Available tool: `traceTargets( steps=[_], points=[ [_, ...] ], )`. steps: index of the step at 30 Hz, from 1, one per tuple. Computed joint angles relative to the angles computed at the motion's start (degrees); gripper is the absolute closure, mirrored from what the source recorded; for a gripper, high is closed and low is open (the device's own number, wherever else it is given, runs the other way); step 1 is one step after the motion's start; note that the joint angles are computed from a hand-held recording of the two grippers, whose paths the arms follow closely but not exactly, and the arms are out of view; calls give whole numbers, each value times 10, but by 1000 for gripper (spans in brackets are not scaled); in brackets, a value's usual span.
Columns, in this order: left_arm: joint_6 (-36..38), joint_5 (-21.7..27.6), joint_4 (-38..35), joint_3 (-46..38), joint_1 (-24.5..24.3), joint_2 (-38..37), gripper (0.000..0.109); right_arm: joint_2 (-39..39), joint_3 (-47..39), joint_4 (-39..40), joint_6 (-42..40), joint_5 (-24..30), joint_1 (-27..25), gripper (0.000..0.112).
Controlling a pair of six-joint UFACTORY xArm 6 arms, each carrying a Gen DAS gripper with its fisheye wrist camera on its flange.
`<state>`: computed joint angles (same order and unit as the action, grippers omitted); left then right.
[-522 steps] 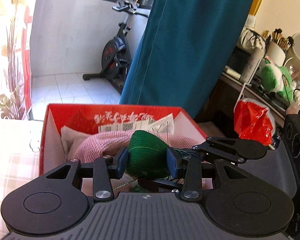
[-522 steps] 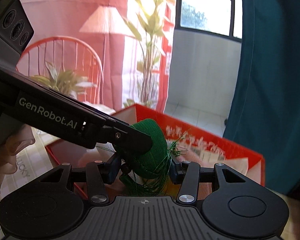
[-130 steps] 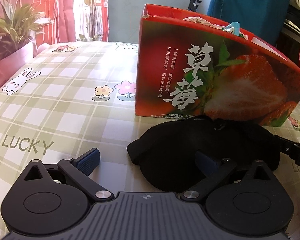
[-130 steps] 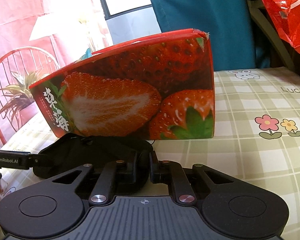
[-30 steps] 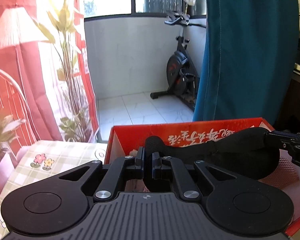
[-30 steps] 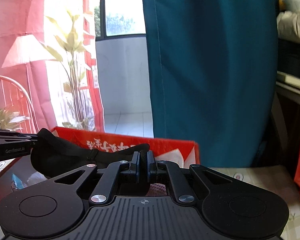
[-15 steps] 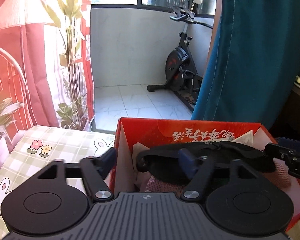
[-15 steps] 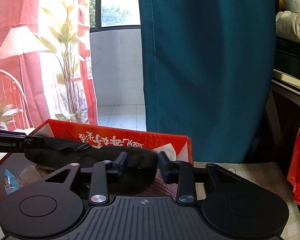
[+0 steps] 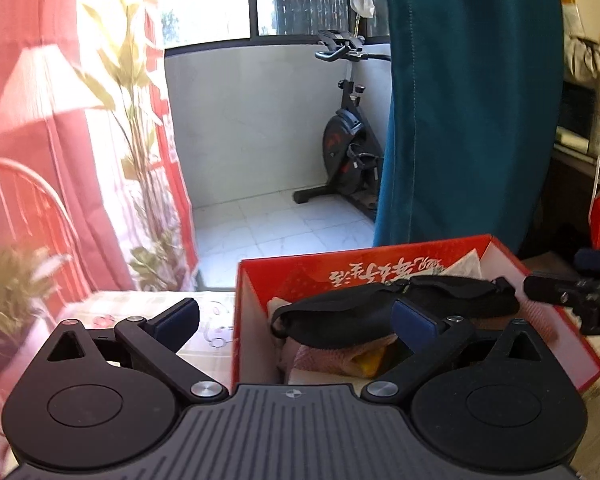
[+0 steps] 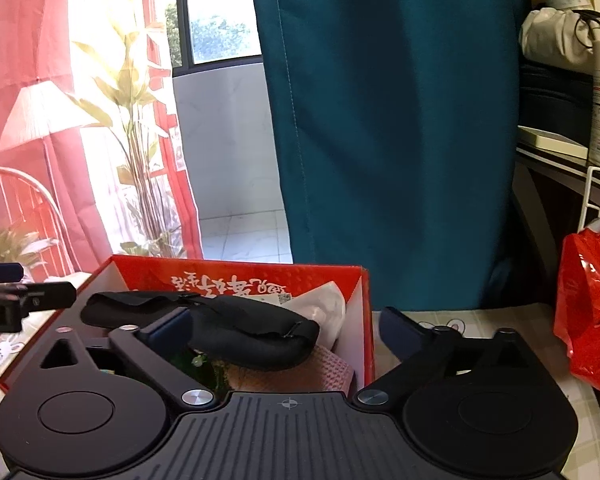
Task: Organize soft objects
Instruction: 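Open both grippers to drop the black cloth onto the box contents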
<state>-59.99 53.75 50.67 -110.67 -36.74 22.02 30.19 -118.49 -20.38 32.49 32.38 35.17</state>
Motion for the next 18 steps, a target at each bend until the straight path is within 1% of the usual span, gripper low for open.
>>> traceTargets(
  steps=[4, 6, 9, 14, 18],
  points=[
    [-11, 36, 33, -1, -22, -10, 6, -20, 16, 1, 4, 6, 5, 10],
    [-25, 44, 40, 6, -30, -21, 6, -32, 27, -1, 10, 8, 8, 10],
    [-47, 34, 52, 33, -36, -49, 6, -52, 44, -2, 19, 13, 13, 10],
    [-56, 72, 62, 34, -63, -68, 6, -94, 83, -15, 28, 7, 25, 10],
    [-82, 96, 81, 51, -89, -96, 6, -133, 113, -39, 41, 4, 38, 10]
  ],
)
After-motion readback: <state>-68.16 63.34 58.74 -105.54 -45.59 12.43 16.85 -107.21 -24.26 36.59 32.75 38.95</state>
